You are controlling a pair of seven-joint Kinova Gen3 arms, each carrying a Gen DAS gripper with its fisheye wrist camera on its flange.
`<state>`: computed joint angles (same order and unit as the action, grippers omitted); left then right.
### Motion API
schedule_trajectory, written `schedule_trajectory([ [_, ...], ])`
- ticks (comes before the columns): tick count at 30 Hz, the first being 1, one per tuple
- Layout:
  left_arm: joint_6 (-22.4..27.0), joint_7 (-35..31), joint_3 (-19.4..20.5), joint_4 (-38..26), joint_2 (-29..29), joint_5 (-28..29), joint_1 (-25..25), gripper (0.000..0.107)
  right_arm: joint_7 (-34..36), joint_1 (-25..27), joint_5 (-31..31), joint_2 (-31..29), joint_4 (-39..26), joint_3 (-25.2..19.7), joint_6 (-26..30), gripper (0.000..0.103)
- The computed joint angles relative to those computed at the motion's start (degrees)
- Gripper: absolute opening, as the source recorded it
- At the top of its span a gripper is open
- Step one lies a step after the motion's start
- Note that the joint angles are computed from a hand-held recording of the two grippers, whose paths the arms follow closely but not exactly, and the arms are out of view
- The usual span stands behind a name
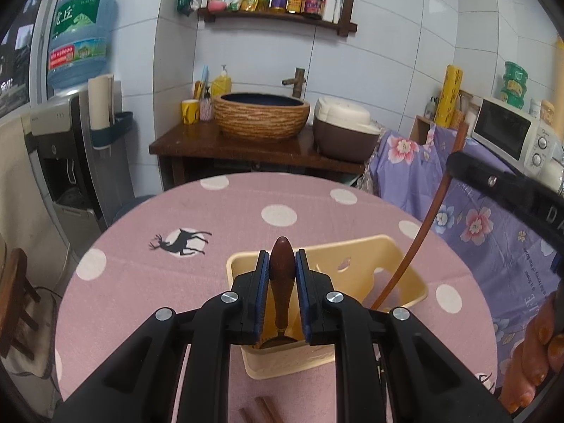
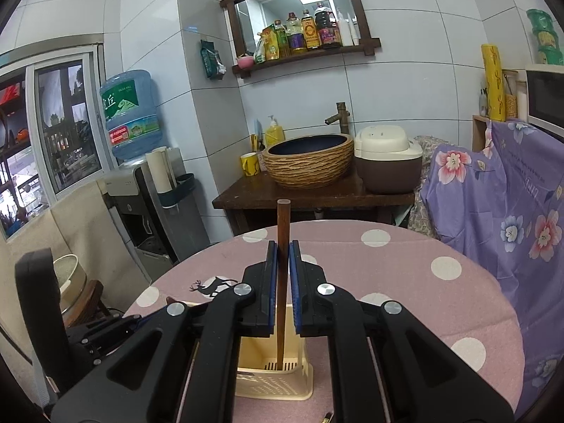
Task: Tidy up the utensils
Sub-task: 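Carry the spoon and chopstick into the beige heart holder with both tools, then open both tools to release the spoon and chopstick in the holder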
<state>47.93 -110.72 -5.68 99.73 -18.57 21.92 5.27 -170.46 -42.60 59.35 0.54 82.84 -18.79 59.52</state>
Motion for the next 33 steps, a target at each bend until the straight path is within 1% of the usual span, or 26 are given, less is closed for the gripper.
schedule_trajectory([
  [6,-1.0,0.0,0.5,1.1,0.7,-0.2,-0.1,0.016,-0.2,0.8,-0.7,-0.4,0.5,0.3,-1.1,0.008],
  [10,-1.5,-0.4,1.1,1.1,0.6,-0.8,0.2,0.016,-1.2,0.8,0.5,-0.4,0.9,0.0,-0.4,0.008],
  [14,-1.2,-1.6,-0.4,1.4,-0.3,0.8,1.0,0.019,-2.6,1.6,0.2,-1.5,2.5,-0.1,-2.0,0.009],
  [16,-1.3,-2.4,-1.1,1.9,-1.9,1.3,1.3,0.031,-2.9,2.0,0.1,-2.2,3.2,-0.5,-2.0,0.018],
  [18,-1.9,-3.6,-2.7,2.9,-3.8,2.7,2.3,0.055,-4.6,2.4,0.7,-3.5,4.8,-1.4,-2.0,0.055],
  [19,-2.1,-3.9,-3.3,3.7,-5.0,3.1,2.6,0.059,-5.7,2.6,1.6,-3.9,5.3,-2.2,-0.9,0.057],
  [21,-2.1,-4.3,-4.5,5.0,-7.1,3.4,3.0,0.073,-6.1,2.5,2.0,-4.8,6.3,-3.8,1.9,0.057],
  [22,-2.0,-4.3,-5.0,5.8,-8.1,3.3,3.1,0.076,-6.2,2.6,1.8,-5.3,7.0,-4.5,2.8,0.058],
  [23,-1.8,-4.2,-5.3,7.0,-9.3,2.8,2.9,0.079,-6.3,2.5,1.3,-5.7,7.6,-5.0,4.1,0.061],
  [24,-1.8,-3.7,-5.2,7.9,-10.1,1.9,2.3,0.079,-6.0,2.6,0.4,-5.9,7.9,-5.9,6.3,0.064],
  [27,-1.0,0.1,-3.4,11.2,-12.1,-2.6,-1.7,0.079,-5.8,2.2,-3.7,-6.3,9.9,-7.3,11.7,0.065],
  [29,1.0,2.0,-4.0,12.7,-12.4,-4.3,-2.7,0.077,-6.4,2.3,-7.0,-6.9,12.1,-7.5,13.2,0.065],
  [31,3.3,3.3,-4.8,14.6,-12.2,-5.2,-3.1,0.069,-8.6,2.4,-9.6,-7.1,14.6,-8.0,14.6,0.065],
  [33,5.0,4.0,-4.9,15.9,-12.1,-5.8,-3.4,0.060,-10.7,2.4,-12.9,-7.4,17.4,-7.9,14.1,0.065],
])
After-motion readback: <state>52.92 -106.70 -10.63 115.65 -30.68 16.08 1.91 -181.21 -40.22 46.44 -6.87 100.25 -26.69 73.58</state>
